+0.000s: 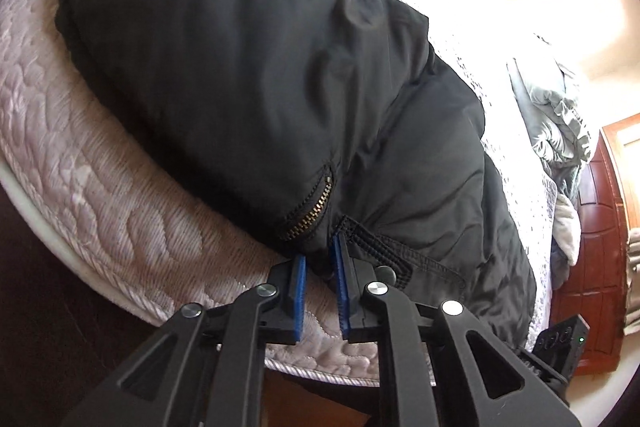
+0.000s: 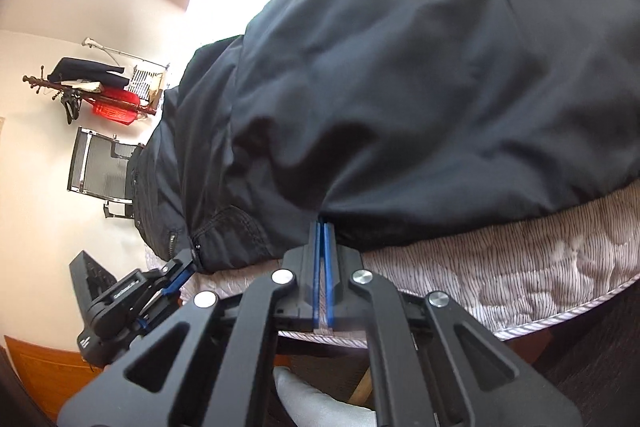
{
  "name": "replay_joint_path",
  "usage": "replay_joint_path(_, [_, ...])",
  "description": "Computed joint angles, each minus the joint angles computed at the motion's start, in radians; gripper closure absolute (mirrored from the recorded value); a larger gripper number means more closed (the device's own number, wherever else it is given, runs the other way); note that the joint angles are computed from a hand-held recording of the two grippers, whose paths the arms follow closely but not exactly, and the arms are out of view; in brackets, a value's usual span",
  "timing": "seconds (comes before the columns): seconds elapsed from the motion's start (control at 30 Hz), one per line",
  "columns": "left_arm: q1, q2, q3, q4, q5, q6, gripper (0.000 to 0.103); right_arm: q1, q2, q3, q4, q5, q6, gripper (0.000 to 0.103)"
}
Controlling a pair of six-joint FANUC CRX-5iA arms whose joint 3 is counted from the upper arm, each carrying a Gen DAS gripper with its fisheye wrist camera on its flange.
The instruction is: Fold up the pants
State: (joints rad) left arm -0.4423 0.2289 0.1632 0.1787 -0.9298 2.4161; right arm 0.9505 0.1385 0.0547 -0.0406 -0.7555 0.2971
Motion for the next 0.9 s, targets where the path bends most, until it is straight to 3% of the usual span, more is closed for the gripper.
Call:
replay_joint_path(0.07, [0.014,-0.009,-0.012,0.024,0.009,-0.032,0.081,-0.004,-0.002,0.001,0.001,-0.006,0.007,0.102])
replay_joint_path(0.13, [0.039,-0.038,-0.042,0.029,0.011,-0.026,0.061,-0.004,-0.002,0.003,0.002,-0.013,0.006,0.103])
replay_joint_path(0.23, [0.059,-0.100,-0.055,-0.095,-0.016,0.078,0.047,0.004,0.001,0.006,0.011,-0.022,-0.009,0.103])
replay_joint_path(0.3, [0.085,-0.122,-0.062,-0.132,-0.034,0.092,0.044,0.006,0.000,0.004,0.013,-0.023,-0.011,0.103])
replay_joint_path(0.5, [0.213,-0.154,-0.135,-0.033,-0.063,-0.009,0.047,0.008,0.002,0.008,0.014,-0.024,-0.023,0.102])
replay_joint_path(0.7, [0.248,-0.138,-0.147,0.045,-0.072,-0.078,0.048,0.006,0.014,0.028,0.016,-0.040,-0.020,0.100])
replay_joint_path(0.9, [0.299,-0.197,-0.255,0.177,0.007,-0.108,0.060,0.003,0.013,0.025,0.007,-0.035,-0.016,0.099])
